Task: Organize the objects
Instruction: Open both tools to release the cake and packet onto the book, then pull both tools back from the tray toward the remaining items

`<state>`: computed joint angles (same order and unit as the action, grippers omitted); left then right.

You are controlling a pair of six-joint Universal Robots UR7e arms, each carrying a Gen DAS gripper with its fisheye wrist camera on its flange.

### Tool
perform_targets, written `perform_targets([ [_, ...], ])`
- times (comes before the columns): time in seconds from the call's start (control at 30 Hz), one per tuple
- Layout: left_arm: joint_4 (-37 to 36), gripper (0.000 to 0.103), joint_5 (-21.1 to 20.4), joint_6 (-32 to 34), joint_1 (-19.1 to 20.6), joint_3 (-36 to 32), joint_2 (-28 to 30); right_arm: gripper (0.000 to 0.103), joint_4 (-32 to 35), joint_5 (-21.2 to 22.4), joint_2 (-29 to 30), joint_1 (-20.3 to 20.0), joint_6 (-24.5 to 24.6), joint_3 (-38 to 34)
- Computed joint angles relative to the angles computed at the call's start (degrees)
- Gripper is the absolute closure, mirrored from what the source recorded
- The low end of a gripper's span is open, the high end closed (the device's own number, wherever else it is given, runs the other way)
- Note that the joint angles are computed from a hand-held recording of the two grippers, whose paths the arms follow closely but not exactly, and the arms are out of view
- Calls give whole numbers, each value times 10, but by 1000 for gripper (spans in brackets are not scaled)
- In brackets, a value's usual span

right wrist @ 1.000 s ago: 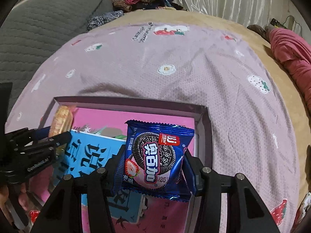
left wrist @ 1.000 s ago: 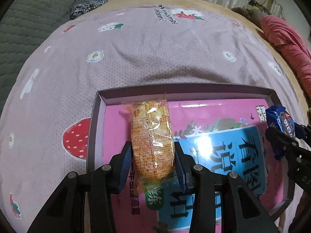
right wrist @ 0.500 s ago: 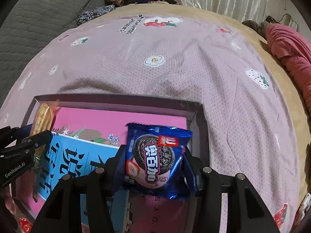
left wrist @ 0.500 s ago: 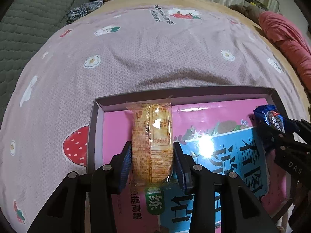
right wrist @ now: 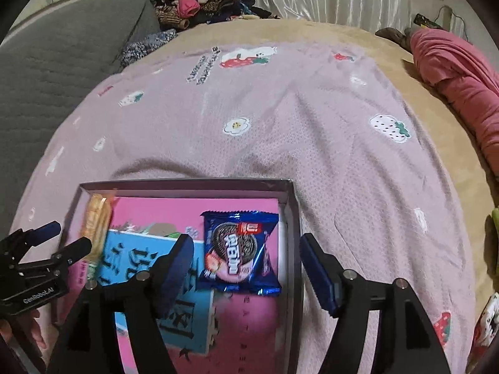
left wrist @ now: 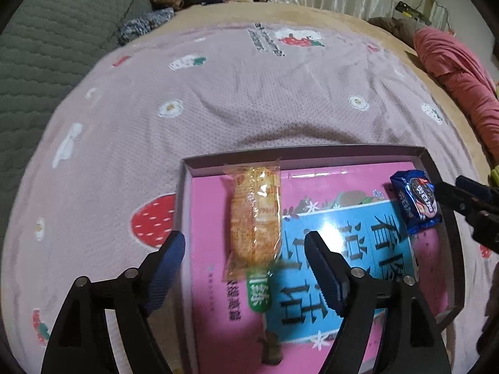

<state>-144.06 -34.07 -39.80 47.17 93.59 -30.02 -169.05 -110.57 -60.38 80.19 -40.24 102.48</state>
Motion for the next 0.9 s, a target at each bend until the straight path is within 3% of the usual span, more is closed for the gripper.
perform_targets([
  [0.4, 19, 18, -12, -91, -71, 99, -73, 15, -8, 41, -126, 12, -20, 115],
  [0.9, 137, 18, -16, -238, -190, 175, -159, 12, 31, 85, -303, 30, -31, 232],
])
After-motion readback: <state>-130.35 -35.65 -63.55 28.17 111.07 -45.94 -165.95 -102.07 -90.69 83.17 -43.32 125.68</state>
